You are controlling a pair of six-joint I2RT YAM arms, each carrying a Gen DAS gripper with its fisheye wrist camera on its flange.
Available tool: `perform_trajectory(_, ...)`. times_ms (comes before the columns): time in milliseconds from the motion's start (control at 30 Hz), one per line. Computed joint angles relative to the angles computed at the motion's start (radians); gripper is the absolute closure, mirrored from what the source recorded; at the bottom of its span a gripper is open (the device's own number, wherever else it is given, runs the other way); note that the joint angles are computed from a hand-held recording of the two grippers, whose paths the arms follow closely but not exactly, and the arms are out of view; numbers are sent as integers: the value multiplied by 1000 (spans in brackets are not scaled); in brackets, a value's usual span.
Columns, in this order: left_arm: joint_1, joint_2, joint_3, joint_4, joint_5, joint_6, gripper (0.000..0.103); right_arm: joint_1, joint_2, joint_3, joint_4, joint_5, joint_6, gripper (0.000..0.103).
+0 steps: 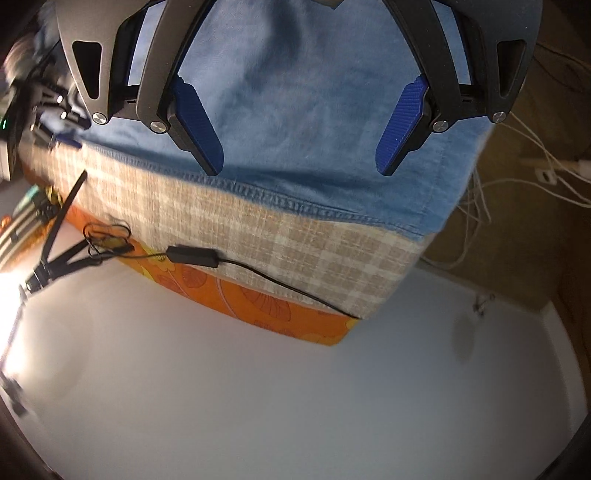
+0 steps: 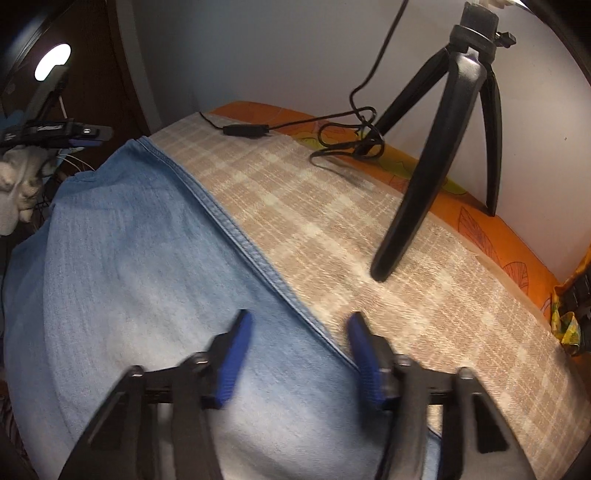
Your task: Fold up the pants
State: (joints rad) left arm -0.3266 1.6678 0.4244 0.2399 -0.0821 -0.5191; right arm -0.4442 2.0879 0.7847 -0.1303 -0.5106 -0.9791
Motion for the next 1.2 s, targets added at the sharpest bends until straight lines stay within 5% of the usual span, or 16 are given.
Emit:
perform_trajectory(167, -2, 134, 122, -48, 19, -68, 18, 37, -55, -90, 99, 31, 39, 92)
perform_trajectory(467, 23, 257, 182, -48, 18, -225, 21, -30, -259, -232, 78, -28, -55, 100)
perform_trajectory(633, 57, 237, 82, 86, 25, -242, 92, -41, -356, -341, 175, -18, -64, 100)
perform_trajectory(667, 66, 227, 65, 106, 28, -231, 93, -37, -375, -360, 192, -13, -60, 100)
perform_trajectory(900, 63, -1, -49, 133, 24, -157, 98, -52, -523, -407, 147, -26, -36, 101)
perform_trajectory(1200, -22, -453, -199, -53, -38, -126, 100, -216, -878, -432, -235, -118, -217, 102)
